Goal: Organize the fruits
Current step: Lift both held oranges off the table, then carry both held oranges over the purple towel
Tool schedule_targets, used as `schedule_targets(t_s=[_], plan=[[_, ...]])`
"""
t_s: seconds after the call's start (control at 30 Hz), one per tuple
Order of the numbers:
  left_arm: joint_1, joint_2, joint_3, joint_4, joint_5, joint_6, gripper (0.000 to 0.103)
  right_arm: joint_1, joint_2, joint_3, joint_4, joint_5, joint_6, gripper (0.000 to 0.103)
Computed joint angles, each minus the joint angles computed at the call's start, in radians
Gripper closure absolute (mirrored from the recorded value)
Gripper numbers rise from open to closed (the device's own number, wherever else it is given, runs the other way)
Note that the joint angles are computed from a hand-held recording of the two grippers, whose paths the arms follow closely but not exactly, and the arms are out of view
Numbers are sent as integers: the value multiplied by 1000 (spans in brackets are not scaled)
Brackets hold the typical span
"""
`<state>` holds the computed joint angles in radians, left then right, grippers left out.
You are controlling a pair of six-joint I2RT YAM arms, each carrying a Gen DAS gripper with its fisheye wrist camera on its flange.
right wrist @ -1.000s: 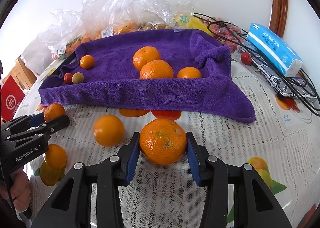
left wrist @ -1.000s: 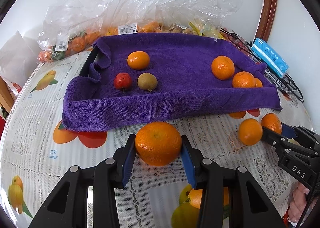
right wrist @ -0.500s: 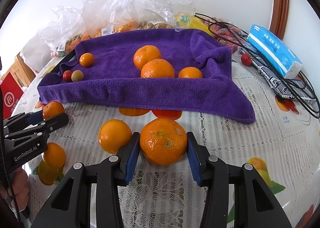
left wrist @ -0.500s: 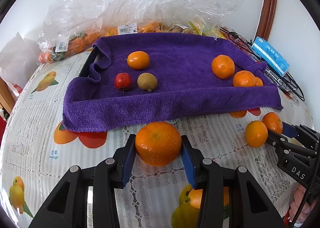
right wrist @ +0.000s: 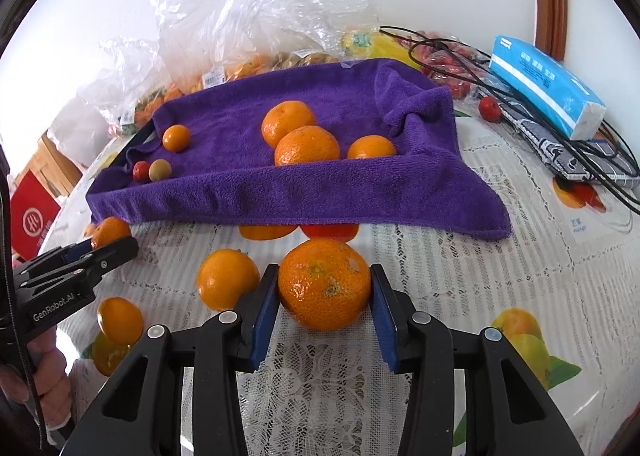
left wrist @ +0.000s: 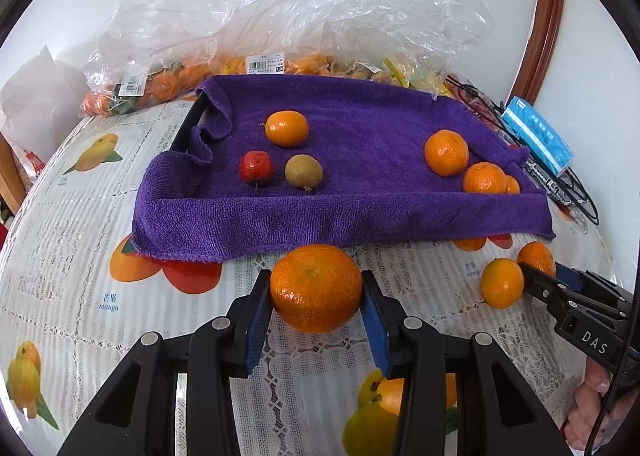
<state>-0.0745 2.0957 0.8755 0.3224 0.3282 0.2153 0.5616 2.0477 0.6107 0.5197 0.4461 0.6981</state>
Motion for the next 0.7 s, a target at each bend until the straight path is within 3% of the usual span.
schedule_targets(t_s=[0.3,0.7], plan=[[-1,-28,-34,30,-1,14,63,-7,-56,-46,-2,1,30,60],[-1,-145,-93,24,3,21,63,35,-214,-14,-135,107,-41,60]])
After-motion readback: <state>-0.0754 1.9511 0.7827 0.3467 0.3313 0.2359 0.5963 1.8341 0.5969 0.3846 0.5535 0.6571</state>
